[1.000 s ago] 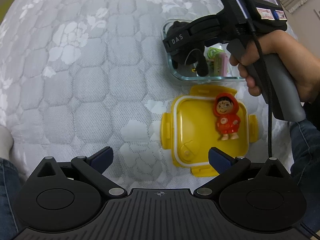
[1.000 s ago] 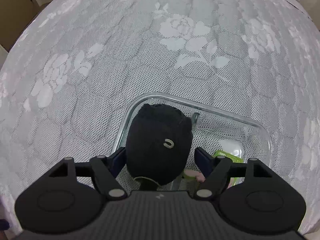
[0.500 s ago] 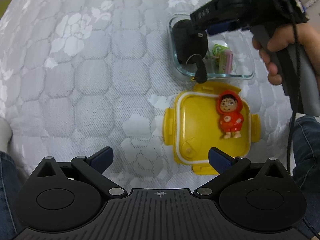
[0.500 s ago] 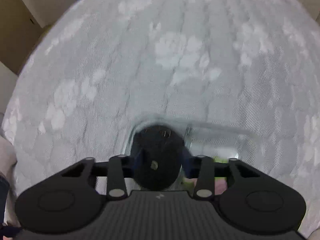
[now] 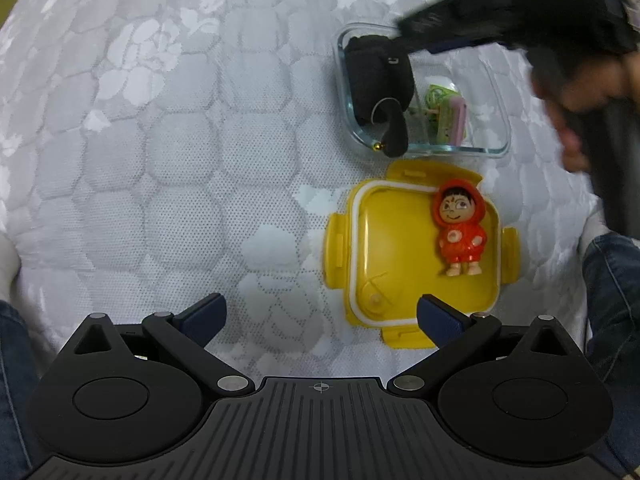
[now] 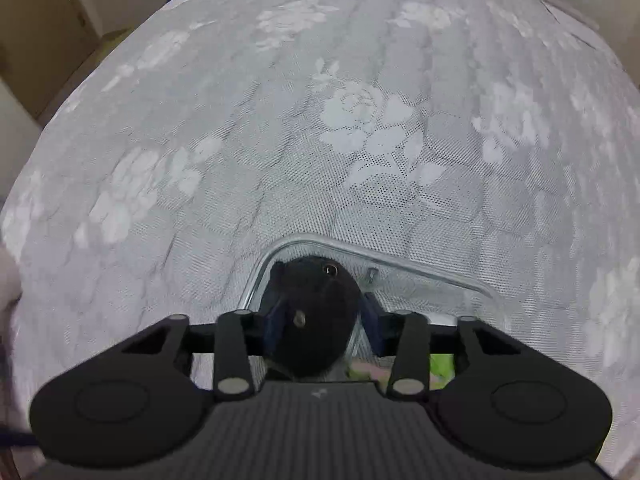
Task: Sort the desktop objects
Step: 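Move the black plush toy with the right gripper into the glass container and release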
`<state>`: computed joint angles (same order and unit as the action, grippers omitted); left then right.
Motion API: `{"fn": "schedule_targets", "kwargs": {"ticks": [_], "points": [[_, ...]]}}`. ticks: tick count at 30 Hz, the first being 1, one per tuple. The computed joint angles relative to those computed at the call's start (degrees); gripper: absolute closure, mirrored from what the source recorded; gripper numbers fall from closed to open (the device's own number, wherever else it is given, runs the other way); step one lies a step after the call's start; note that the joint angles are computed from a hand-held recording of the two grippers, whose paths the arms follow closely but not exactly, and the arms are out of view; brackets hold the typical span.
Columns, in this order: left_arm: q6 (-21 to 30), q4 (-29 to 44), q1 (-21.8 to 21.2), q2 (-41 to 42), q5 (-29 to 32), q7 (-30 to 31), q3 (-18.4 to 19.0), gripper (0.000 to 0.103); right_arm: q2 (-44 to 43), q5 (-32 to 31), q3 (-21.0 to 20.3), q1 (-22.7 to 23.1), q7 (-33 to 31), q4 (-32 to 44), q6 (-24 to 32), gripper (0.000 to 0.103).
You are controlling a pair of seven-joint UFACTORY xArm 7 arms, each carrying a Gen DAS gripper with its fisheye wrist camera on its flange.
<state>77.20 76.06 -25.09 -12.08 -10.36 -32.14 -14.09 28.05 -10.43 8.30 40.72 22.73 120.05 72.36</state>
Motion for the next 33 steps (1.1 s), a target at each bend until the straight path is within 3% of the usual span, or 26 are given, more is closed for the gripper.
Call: {"fn": "schedule_targets", "kwargs": {"ticks": [2, 6, 10, 14, 17, 20, 33], "points": [[0.24, 0.16, -0.01, 0.22, 0.01, -0.06, 0.0, 0.0, -0.87, 3.78, 1.44, -1.47, -1.74, -0.32, 2.14, 0.096], [0.83, 0.4, -0.17, 0.7, -0.07, -0.36, -0.09, 0.0, -1.67, 7.18, 2.27, -2.11, -1.9, -2.25, 6.65, 0.096], [0.99, 0.42, -0.31, 0.78, -0.27, 0.13, -0.02, 0.0, -2.73, 11.34, 2.92, -3.59, -0.14, -4.63, 5.62, 0.096], [0.93, 0.3, -0.3, 0.59, -0.66, 0.47, 0.14, 0.0, -1.07, 7.31, 2.14, -1.48, 0.78, -0.93, 6.36, 0.096], [0.69, 0.36, -0.3, 0.55, -0.63, 0.76, 0.09, 0.0, -0.6, 11.65, 3.17, -2.96, 0.96, 0.11, 6.08, 0.096], [0.69, 0.31, -0.36, 0.54, -0.64, 1.17, 0.06, 0.0, 1.07, 11.49, 3.01, -2.17, 0.59, 1.42, 8.92, 0.096], [1.17, -1.0, 0.27, -0.27, -1.51, 2.03, 0.64, 0.0, 7.81, 10.11, 1.5, 0.29, 0.43, 7.7, 10.84, 0.095]]}}
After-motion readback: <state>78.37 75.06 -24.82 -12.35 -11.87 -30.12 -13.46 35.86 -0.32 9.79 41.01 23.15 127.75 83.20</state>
